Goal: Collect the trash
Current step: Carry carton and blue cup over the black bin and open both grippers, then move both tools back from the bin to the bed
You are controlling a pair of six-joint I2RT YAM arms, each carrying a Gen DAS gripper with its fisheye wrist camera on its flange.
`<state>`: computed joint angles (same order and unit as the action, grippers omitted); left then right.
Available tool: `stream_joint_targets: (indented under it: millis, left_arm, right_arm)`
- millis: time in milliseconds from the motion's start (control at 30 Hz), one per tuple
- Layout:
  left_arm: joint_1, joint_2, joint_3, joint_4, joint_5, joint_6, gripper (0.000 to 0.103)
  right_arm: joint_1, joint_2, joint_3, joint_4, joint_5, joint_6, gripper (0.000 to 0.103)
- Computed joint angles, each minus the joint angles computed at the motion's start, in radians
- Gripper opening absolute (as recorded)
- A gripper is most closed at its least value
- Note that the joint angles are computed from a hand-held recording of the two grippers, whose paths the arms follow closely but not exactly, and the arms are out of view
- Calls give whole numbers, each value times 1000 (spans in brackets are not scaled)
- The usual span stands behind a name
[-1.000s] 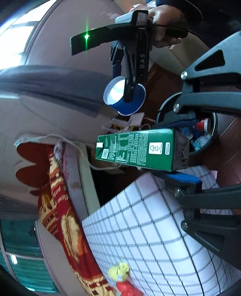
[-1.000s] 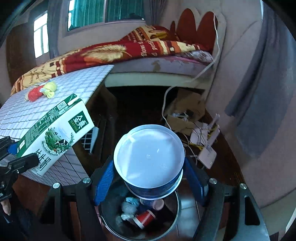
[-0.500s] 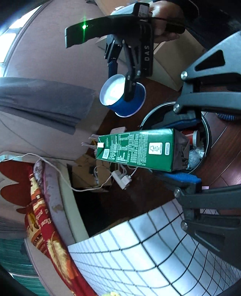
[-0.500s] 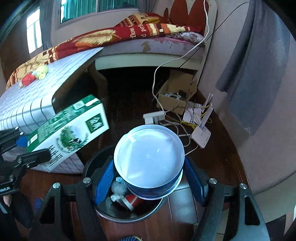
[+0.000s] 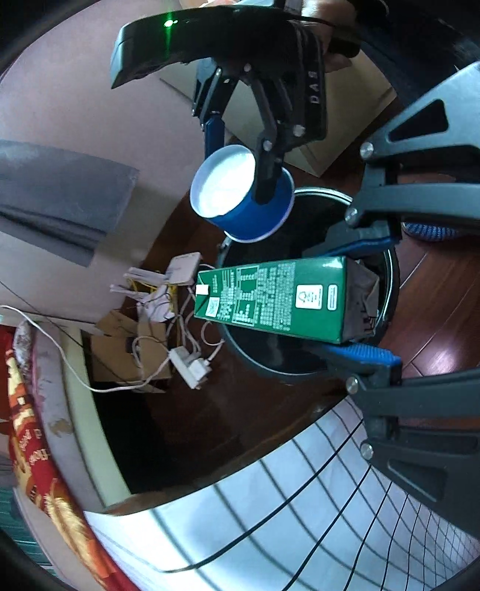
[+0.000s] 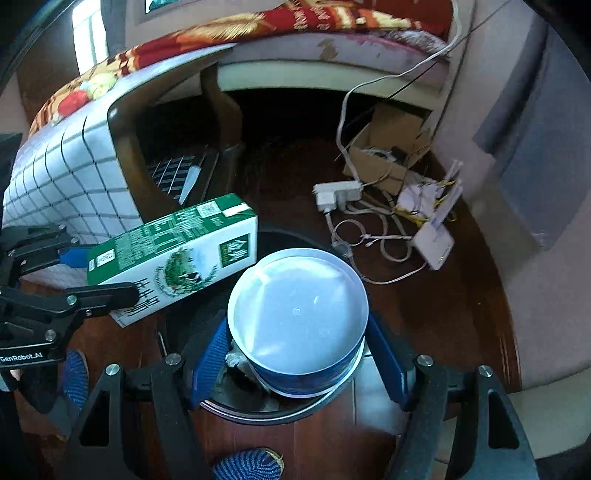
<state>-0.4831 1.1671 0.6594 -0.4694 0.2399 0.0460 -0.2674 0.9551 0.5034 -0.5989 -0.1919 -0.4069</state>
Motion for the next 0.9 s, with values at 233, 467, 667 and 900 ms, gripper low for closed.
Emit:
stream_joint_targets:
  millis: [233, 467, 667, 900]
  left_arm:
    - [10, 109, 6, 43, 5, 1, 43]
    - [-1, 140, -39, 81, -143, -84, 102]
    - [-4, 121, -52, 73, -184, -75, 103]
    - [9, 37, -54, 56, -207, -67, 103]
  right_arm:
    - [182, 121, -43, 126, 111, 46, 82]
    - [121, 307, -25, 216, 249, 78, 103]
    - [12, 284, 6, 150, 170, 111, 103]
    - [49, 185, 7, 99, 168, 132, 103]
